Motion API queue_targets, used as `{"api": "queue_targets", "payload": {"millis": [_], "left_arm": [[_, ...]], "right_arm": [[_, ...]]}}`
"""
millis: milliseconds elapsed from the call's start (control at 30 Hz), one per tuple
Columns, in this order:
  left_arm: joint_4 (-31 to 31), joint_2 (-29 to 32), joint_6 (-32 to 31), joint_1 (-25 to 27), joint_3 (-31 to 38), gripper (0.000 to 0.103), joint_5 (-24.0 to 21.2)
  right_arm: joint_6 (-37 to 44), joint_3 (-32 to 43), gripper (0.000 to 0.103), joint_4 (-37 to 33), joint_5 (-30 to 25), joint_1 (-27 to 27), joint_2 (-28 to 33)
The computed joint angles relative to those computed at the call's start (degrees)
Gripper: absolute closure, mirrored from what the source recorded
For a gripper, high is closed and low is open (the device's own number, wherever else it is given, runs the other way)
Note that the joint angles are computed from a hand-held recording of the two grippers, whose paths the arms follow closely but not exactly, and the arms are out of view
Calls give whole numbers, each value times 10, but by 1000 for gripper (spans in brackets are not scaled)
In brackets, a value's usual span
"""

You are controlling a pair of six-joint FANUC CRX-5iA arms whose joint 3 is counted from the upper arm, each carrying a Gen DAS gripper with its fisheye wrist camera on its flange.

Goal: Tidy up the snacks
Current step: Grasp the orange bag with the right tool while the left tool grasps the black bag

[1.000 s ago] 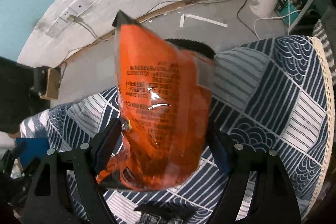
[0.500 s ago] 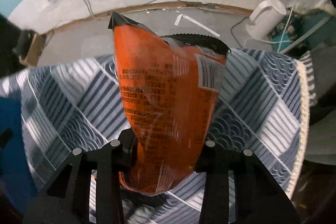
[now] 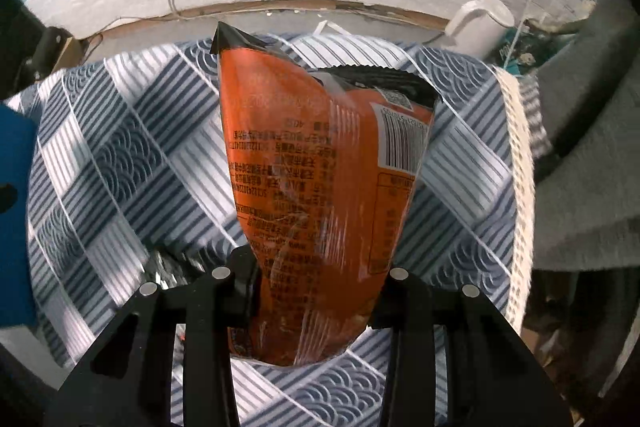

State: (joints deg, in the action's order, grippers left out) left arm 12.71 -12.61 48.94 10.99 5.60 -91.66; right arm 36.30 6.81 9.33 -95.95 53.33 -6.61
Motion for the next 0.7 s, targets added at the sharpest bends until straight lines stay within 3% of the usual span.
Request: {"api": "queue_targets", "payload": {"millis": [233,400,700], "left_arm": [[-25,-24,31,-61,-24,22,-27],[-20,-36,62,-91,-49,16,-33],[-31,-15,178,-155,-82,16,-23]], "right_arm": [[-27,-46,67,5,-14,31,-56],[-52,-79,67,6,-18,56,-97],[-75,-112,67,14,-20,71,-141]]}}
